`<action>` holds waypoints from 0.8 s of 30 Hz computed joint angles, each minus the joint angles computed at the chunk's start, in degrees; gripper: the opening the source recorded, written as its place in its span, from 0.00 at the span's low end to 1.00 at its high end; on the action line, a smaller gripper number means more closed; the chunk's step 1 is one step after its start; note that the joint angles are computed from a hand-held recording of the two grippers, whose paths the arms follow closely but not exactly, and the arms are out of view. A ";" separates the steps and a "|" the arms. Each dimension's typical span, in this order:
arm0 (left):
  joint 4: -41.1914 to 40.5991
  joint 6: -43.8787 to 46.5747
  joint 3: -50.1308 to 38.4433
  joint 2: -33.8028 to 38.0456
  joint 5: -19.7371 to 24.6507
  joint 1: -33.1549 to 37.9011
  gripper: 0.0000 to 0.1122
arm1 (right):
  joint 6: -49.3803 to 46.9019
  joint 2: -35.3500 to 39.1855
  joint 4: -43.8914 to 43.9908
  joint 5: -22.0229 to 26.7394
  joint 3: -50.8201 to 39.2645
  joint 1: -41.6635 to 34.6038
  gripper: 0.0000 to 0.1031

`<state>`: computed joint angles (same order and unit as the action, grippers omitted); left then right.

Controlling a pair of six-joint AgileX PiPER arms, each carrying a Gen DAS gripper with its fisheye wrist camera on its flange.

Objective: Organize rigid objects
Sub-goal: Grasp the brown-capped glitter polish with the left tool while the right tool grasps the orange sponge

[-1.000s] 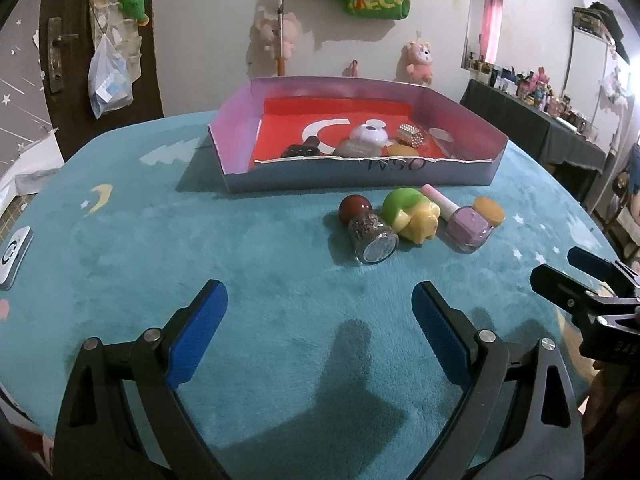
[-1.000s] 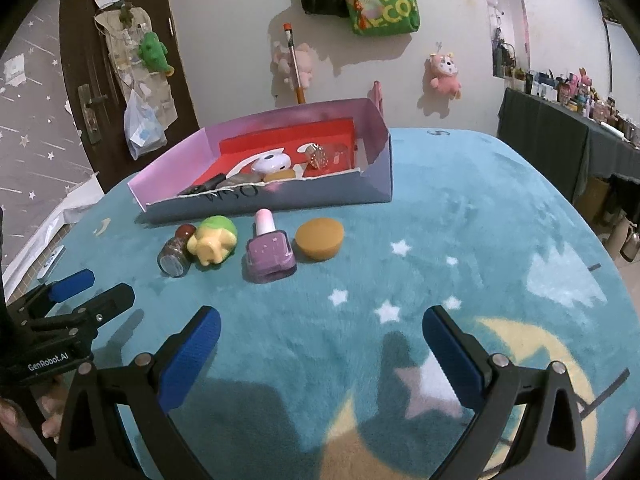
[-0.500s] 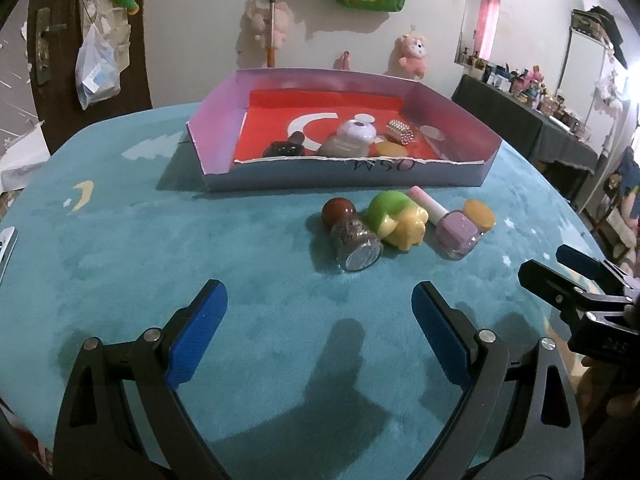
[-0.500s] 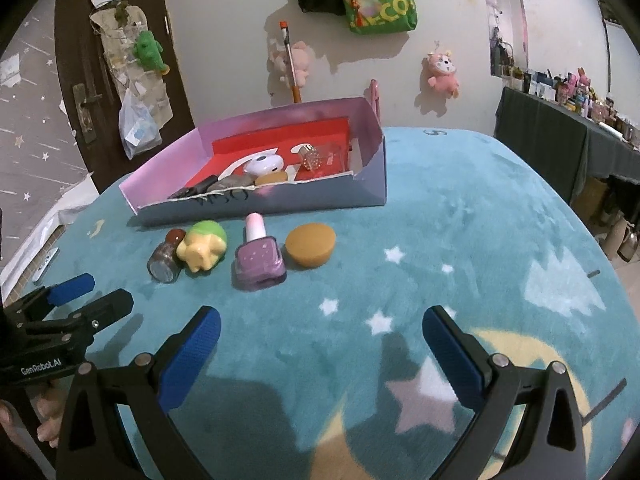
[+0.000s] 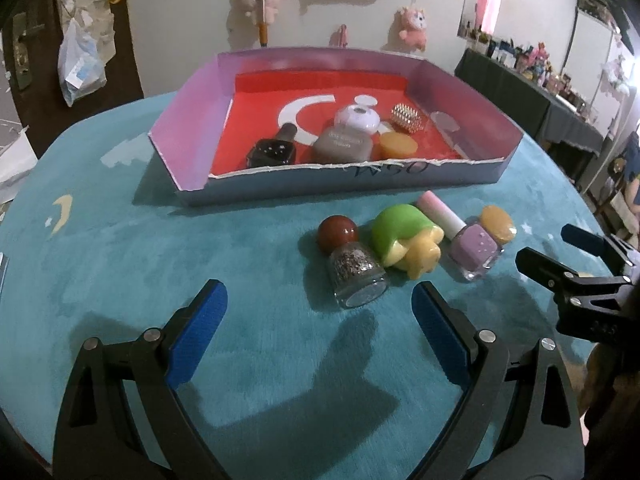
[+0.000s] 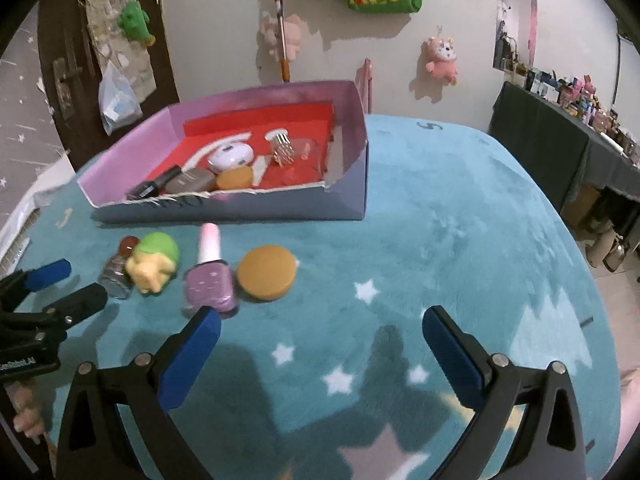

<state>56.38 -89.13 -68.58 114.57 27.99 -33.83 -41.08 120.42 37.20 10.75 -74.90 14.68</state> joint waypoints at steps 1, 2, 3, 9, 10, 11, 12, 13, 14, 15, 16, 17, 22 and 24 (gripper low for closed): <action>-1.89 2.15 -0.79 0.50 -0.07 0.44 0.84 | 4.53 0.63 -4.83 0.71 -1.12 0.10 1.00; -3.62 4.16 -1.53 0.98 -0.01 0.74 0.84 | 7.81 1.22 -8.38 1.53 -2.19 0.17 1.00; -5.00 5.92 -2.20 1.37 0.07 1.11 0.84 | 10.33 1.80 -11.20 2.55 -3.25 0.22 1.00; -8.95 10.61 -4.16 2.85 1.00 2.00 0.84 | 21.18 4.36 -23.37 5.62 -8.13 1.44 1.00; -9.13 10.90 -3.90 2.79 0.65 2.26 0.84 | 22.30 4.73 -24.55 5.91 -8.79 1.62 1.00; -9.23 11.03 -2.96 2.34 -0.71 2.74 0.84 | 22.94 5.03 -25.21 6.26 -9.37 1.70 1.00; -9.17 11.05 -2.19 1.90 -1.47 3.09 0.84 | 23.42 5.29 -25.69 6.61 -9.88 1.74 1.00; -8.94 10.90 -1.46 1.45 -1.99 3.34 0.85 | 23.40 5.55 -25.66 6.93 -10.34 1.72 1.00; -8.60 10.69 -0.97 1.13 -2.13 3.55 0.85 | 23.05 5.75 -25.28 7.28 -10.70 1.64 1.00; -8.02 10.19 -0.33 0.69 -2.13 3.73 0.85 | 22.56 5.82 -24.63 7.59 -10.85 1.59 1.00; -7.48 9.63 0.28 0.21 -2.07 3.91 0.85 | 21.80 6.06 -23.68 8.03 -11.29 1.56 1.00; -7.33 9.47 0.71 -0.23 -2.10 4.14 0.85 | 21.59 6.41 -23.41 8.50 -11.89 1.60 1.00; -8.01 10.85 0.17 -0.16 -1.38 4.07 0.85 | 19.89 7.37 -22.12 9.83 -13.65 1.94 1.00; -9.19 12.80 -0.65 0.40 -1.85 4.17 0.85 | 18.39 7.56 -20.58 10.21 -14.03 1.75 1.00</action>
<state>47.19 -76.33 -69.22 114.97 26.14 -29.65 -22.69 127.98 16.63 20.97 -88.94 16.43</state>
